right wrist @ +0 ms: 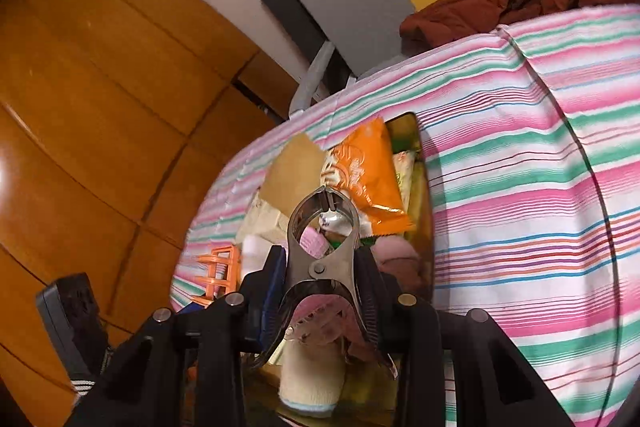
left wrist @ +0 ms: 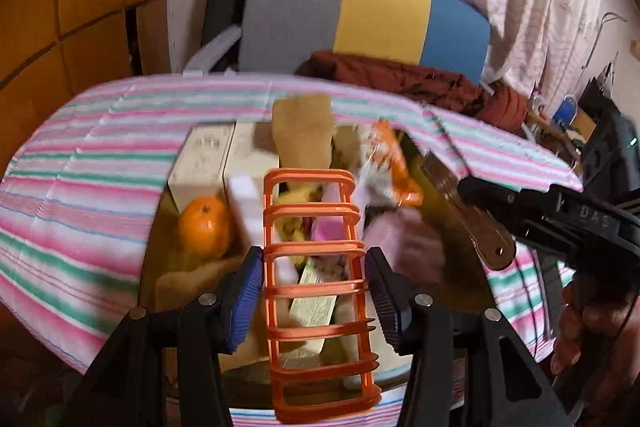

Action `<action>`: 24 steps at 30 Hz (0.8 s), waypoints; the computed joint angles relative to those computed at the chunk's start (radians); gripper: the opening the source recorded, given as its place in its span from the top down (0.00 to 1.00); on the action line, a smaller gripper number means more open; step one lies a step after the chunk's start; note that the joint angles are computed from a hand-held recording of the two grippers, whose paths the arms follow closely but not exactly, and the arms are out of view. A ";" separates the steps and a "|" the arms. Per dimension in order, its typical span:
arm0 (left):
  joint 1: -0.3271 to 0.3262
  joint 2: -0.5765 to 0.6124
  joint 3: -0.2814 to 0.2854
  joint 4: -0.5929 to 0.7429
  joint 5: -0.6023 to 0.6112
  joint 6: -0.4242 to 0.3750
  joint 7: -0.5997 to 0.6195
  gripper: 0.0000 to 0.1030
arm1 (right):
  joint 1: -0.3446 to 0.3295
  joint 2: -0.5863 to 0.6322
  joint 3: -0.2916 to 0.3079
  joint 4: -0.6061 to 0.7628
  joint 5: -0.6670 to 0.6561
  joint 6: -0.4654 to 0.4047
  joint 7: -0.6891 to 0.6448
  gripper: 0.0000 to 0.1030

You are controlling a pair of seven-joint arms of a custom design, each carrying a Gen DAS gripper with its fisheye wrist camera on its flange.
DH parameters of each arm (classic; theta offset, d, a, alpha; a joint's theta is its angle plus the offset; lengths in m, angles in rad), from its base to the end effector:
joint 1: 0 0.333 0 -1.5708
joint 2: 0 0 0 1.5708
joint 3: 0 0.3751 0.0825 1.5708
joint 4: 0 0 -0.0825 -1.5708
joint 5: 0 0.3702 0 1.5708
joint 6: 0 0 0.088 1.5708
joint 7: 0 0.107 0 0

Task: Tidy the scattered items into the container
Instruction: 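Carry the clamp and orange rack into the gold tray and release them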

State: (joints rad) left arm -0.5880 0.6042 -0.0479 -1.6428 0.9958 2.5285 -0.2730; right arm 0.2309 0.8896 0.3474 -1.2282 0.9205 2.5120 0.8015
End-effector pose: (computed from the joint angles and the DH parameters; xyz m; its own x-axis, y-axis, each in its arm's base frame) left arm 0.5882 -0.4369 0.3461 0.3822 -0.9067 0.1781 -0.6765 -0.4059 -0.6145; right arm 0.7431 0.3545 0.3383 0.5444 -0.5623 -0.6225 -0.8166 -0.1854 -0.5466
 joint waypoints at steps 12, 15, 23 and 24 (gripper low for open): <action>-0.009 0.004 0.015 -0.004 0.027 0.026 -0.029 0.41 | -0.013 -0.097 0.042 -0.166 0.101 0.172 -0.162 0.46; -0.018 0.017 0.033 0.003 0.093 0.042 -0.044 0.52 | -0.020 -0.117 0.053 -0.202 0.122 0.174 -0.206 0.46; 0.024 -0.007 0.043 -0.018 0.123 0.118 -0.090 0.97 | -0.010 -0.156 0.055 -0.255 0.201 0.191 -0.327 0.46; 0.030 -0.010 0.050 -0.018 0.135 0.138 -0.114 0.97 | -0.007 -0.156 0.051 -0.254 0.204 0.188 -0.325 0.46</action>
